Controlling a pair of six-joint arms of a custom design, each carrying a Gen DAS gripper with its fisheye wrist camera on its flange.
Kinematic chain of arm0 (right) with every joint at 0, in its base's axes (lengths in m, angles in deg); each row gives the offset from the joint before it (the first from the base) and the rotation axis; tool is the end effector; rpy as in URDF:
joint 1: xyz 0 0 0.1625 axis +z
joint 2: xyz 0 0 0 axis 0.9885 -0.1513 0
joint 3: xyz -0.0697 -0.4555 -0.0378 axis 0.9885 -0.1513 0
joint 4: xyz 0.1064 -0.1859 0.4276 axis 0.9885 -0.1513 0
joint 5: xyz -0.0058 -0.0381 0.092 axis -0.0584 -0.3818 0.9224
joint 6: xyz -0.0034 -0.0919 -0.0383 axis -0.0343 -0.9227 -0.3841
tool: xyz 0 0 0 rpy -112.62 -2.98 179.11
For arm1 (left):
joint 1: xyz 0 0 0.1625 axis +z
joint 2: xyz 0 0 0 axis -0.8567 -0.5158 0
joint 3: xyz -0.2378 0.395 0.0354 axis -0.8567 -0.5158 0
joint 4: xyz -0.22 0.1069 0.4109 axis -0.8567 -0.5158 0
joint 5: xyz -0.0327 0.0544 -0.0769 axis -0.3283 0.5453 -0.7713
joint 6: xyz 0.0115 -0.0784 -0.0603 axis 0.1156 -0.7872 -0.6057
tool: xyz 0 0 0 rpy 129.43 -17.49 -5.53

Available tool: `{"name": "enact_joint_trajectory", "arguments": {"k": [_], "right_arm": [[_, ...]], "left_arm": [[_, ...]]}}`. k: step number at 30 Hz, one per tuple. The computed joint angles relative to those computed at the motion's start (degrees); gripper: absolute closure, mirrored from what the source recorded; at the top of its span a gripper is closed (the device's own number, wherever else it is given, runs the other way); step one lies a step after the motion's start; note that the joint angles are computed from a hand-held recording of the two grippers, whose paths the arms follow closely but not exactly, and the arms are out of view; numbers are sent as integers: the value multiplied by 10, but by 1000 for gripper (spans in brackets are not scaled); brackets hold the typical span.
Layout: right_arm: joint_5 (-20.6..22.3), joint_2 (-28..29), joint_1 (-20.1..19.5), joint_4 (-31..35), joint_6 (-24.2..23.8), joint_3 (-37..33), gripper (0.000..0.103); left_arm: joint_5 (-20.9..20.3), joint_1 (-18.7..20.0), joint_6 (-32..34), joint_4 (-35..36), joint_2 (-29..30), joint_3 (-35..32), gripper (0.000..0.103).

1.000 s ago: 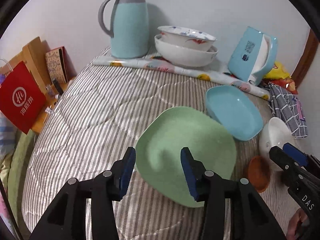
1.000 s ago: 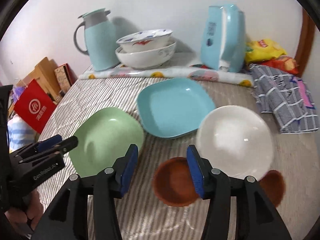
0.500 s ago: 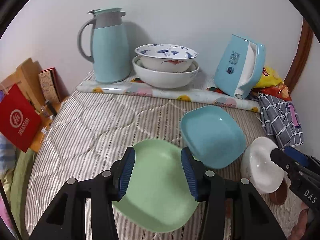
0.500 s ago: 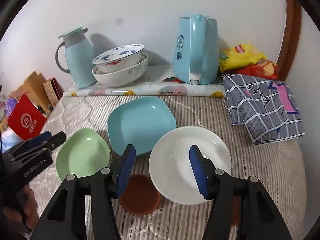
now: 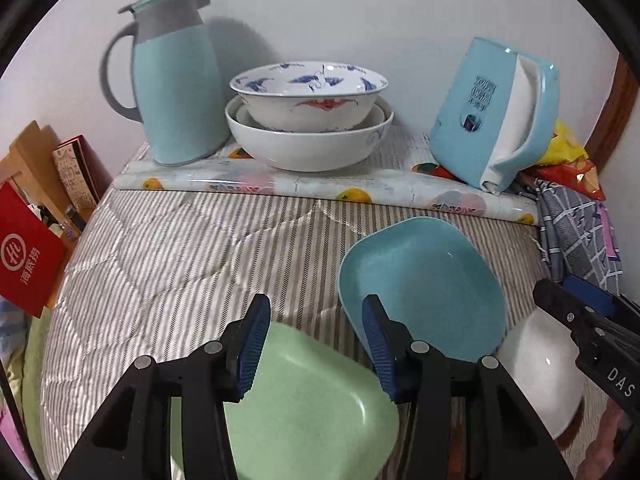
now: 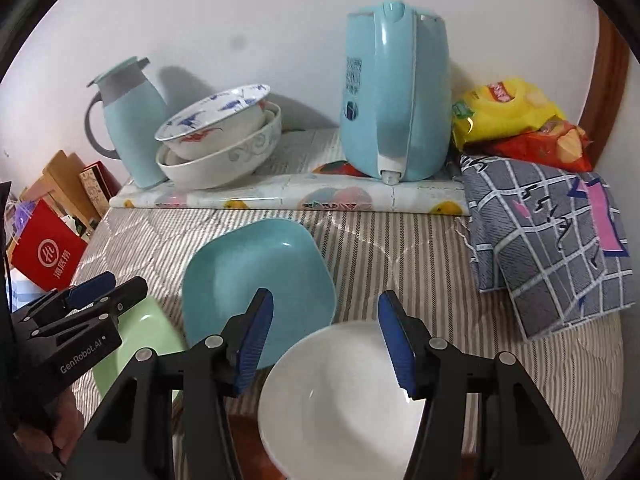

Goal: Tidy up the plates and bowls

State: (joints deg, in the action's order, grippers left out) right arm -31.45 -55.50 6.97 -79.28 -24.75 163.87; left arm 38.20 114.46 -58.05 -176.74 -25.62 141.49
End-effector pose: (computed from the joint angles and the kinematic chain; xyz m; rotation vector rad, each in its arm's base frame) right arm 0.0671 -0.7815 0.2179 0.4259 -2.4322 0.6648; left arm -0.2687 -0.7724 -0.0066 0.1434 2.2473 -0.7443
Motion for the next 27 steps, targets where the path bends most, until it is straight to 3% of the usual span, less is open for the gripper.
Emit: {"name": "enact_joint_trajectory", "arguments": {"k": [13, 27], "right_arm": [[-7, 53, -15, 81, 8, -75, 67], [-24, 84, -14, 115, 3, -111, 76]], "left_arm": [[-22, 26, -4, 37, 46, -72, 57], [-43, 42, 0, 57, 71, -113, 60]]}}
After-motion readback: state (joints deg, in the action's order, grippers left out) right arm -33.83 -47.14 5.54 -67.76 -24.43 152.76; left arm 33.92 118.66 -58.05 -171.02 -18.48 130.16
